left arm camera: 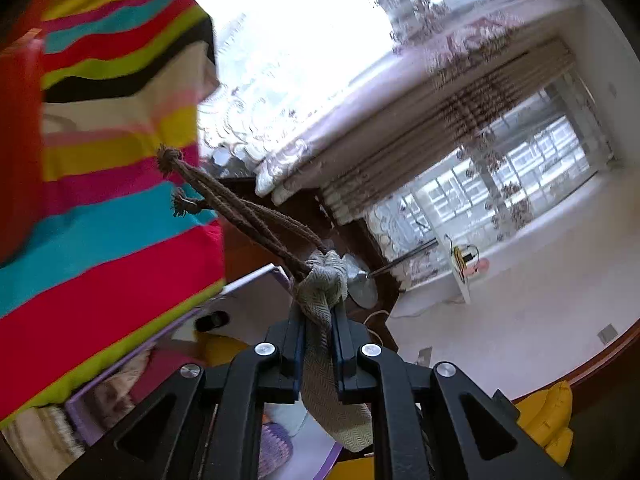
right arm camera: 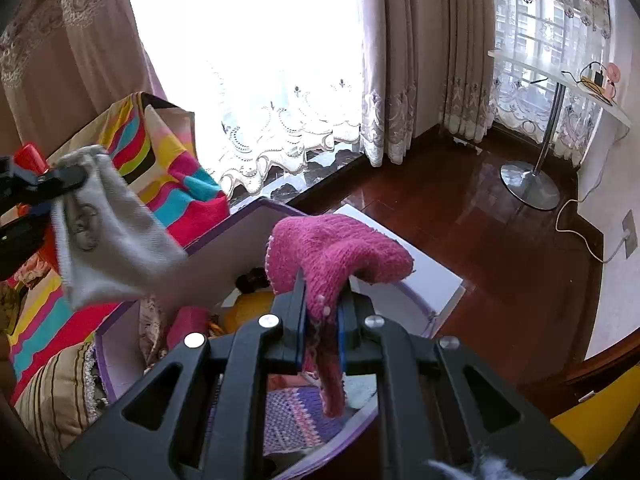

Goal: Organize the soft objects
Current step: 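Carry the pink bag and pink knit cloth to the white box and release both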

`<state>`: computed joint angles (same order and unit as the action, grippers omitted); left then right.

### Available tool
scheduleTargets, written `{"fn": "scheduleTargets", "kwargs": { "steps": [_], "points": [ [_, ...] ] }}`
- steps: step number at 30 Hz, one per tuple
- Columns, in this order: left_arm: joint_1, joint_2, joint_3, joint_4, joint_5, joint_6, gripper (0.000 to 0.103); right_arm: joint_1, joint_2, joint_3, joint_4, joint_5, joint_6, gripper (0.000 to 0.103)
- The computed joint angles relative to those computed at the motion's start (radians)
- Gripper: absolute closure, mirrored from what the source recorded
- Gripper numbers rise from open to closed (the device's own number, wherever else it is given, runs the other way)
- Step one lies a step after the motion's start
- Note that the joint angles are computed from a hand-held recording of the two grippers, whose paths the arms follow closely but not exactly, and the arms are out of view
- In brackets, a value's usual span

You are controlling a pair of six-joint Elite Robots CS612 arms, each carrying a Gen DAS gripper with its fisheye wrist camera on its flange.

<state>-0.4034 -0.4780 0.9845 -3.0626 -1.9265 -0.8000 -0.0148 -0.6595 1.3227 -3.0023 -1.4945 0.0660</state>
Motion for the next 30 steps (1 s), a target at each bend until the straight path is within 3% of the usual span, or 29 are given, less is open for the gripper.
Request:
{"fn": "scheduleTargets", "kwargs": {
  "steps": [3,4,5,11,21,24,25,26,30],
  "points": [
    [-0.008,0.035,-0.075,0.087,-0.007,0.044,0.07,-0.005,0.003,-0.004,0.003,0.004,0.0,0.089],
    [-0.012,0.041,-0.086,0.109,0.005,0.053,0.054,-0.006,0.003,-0.004,0.008,0.008,0.002,0.089],
    [-0.013,0.046,-0.098,0.131,0.016,0.061,0.045,-0.007,0.003,-0.005,0.013,0.014,0.0,0.089],
    [-0.008,0.035,-0.072,0.169,0.04,0.067,0.044,-0.006,0.01,-0.013,0.036,0.037,-0.028,0.089],
    [0.002,-0.037,0.045,0.058,0.093,0.067,0.044,0.018,0.048,-0.086,0.054,0.088,-0.095,0.088],
    [0.007,-0.054,0.078,0.026,0.095,0.062,0.044,0.024,0.07,-0.126,0.083,0.102,-0.126,0.068],
    [0.008,-0.061,0.091,0.018,0.096,0.063,0.044,0.027,0.076,-0.137,0.091,0.096,-0.137,0.052],
    [0.009,-0.067,0.102,0.012,0.097,0.066,0.044,0.028,0.079,-0.138,0.081,0.088,-0.143,0.045],
    [0.013,-0.096,0.165,-0.014,0.102,0.084,0.044,0.027,0.073,-0.125,0.064,0.052,-0.151,0.044]
  ]
}}
